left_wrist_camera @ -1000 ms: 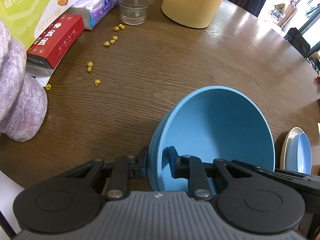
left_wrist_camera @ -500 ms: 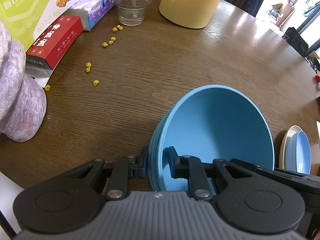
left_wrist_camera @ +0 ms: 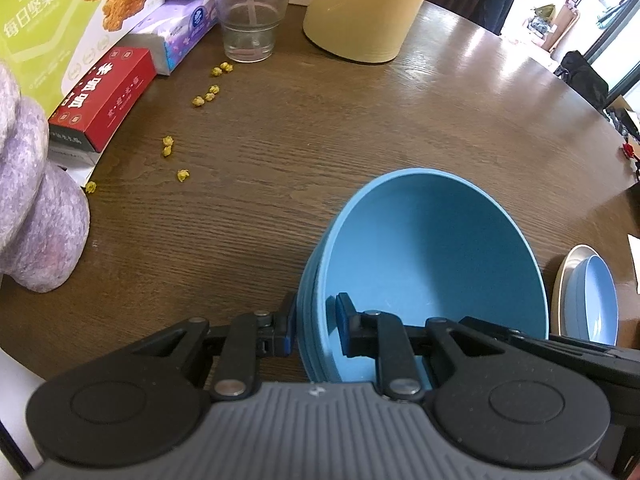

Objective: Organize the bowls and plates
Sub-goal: 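Lift the blue bowl stack and carry it toward the cream plate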

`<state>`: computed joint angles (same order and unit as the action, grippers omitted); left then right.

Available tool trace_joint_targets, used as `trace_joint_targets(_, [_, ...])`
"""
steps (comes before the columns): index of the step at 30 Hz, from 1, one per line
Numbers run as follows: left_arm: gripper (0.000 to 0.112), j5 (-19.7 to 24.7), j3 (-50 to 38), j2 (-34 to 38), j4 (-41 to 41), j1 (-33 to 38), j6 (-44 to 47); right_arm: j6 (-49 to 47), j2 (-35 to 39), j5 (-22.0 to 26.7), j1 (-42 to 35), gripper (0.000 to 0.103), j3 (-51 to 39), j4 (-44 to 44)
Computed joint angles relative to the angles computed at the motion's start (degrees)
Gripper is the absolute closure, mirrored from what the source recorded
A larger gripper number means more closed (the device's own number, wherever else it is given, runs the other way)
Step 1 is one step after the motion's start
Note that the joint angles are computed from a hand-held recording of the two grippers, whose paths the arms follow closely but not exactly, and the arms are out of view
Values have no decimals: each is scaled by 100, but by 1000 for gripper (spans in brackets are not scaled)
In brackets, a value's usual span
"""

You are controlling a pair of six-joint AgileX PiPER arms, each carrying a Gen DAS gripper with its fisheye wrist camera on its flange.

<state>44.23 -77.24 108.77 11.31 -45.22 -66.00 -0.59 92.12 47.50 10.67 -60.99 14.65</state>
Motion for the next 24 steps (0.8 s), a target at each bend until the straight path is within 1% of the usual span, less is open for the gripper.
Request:
trace_joint_targets(8, [92,147,-224,32,180,-195,-182,-174,-211,62,-231,83,84,91])
trace_joint_targets(12, [92,308,-455,106,273,-321,-278,-356,-347,127,-428,83,114,173])
trace_joint_targets(17, [92,504,-815,204,420,-478,-361,-511,-517,221,-667,83,102,221])
trace_joint_targets(24, [92,862,-1534,496,518,-665,-346,-871,-722,403,-1135,83,46,354])
